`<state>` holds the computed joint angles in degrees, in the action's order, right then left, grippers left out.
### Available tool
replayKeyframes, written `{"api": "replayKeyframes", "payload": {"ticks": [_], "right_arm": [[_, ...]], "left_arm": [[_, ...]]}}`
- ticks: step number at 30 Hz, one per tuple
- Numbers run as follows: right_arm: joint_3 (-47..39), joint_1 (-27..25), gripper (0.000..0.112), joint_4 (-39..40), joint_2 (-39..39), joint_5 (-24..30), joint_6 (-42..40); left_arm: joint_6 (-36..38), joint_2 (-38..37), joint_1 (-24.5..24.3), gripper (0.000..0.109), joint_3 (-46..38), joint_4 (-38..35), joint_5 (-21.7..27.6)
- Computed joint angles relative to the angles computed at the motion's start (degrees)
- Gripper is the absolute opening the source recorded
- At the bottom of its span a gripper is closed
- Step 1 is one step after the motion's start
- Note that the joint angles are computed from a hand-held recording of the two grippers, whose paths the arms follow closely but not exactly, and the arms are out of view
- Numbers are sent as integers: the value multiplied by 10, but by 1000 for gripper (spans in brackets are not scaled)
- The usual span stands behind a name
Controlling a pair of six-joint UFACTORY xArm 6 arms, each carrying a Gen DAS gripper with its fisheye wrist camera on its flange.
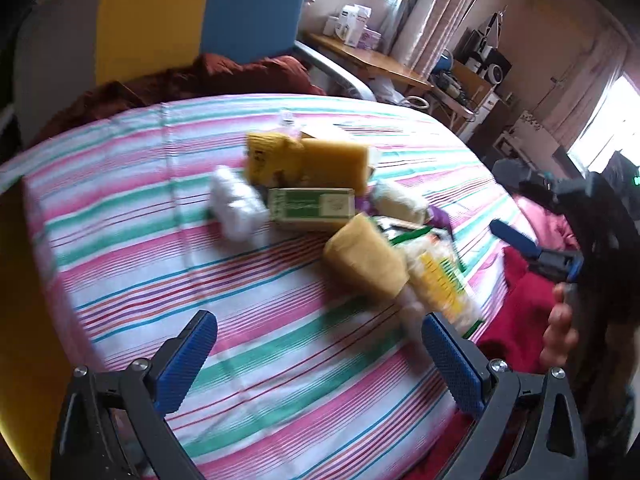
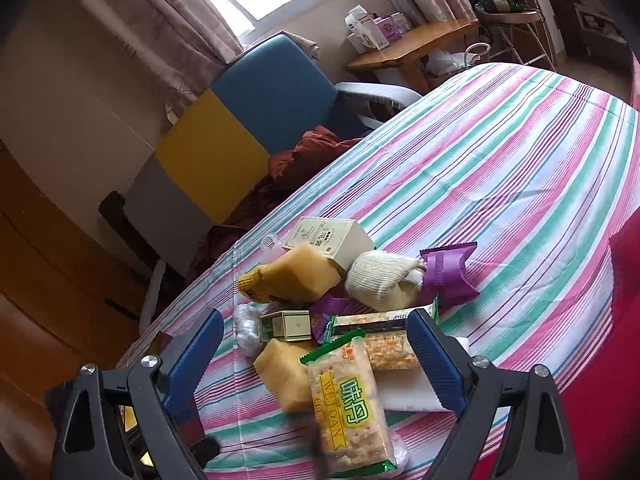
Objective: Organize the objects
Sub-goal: 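Move both grippers from the gold tray toward the pile of items, then grasp the yellow sponge with the left gripper while the right grasps the green cracker bar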
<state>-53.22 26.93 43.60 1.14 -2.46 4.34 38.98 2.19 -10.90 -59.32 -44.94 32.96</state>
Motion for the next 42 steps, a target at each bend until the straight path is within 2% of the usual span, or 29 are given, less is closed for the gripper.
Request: {"api": "replayKeyframes", "payload": {"ticks": [4,10,11,13,14,17,20,22,23,26,29,31,32,35,38,41,42], "right_arm": [[-8,1,94,37,3,7,-32],[-13,3,94,75,5,9,-63],[-13,3,94,70,6,10,-58],[-12,1,94,65,6,11,-53],[-11,0,94,55,6,12,-45],[-7,-6,94,24,5,15,-17],[-6,-19,94,-80,9,36,73],[-17,-23,94,-106,16,63,84],[-26,-26,94,-127,22,83,95],[-64,-35,92,-257,46,160,182],[-117,-32,89,-359,76,258,239],[-157,-22,84,-455,97,328,292],[-171,-16,77,-490,105,355,313],[-215,-3,50,-555,132,441,342],[-214,0,47,-568,133,443,347],[-176,-6,47,-575,104,395,367],[-154,-8,47,-576,87,360,373]], "left_arm": [[-34,55,-4,100,-64,-25,48],[-95,122,-12,88,-132,-25,79],[-107,134,-11,84,-144,-28,87],[-119,157,-4,68,-166,-45,112],[-121,167,-2,48,-177,-50,124],[-81,159,6,44,-160,-87,123],[-50,138,20,42,-129,-110,125],[-35,119,29,42,-105,-115,119],[-33,113,32,42,-98,-114,116],[-21,81,43,42,-64,-114,107],[0,43,53,42,-28,-112,95],[10,26,56,42,-23,-107,88],[19,14,58,42,-14,-110,85],[39,-14,70,42,5,-124,86],[60,-42,84,42,25,-139,87],[80,-70,108,43,39,-149,95],[81,-79,114,43,45,-150,93]]}}
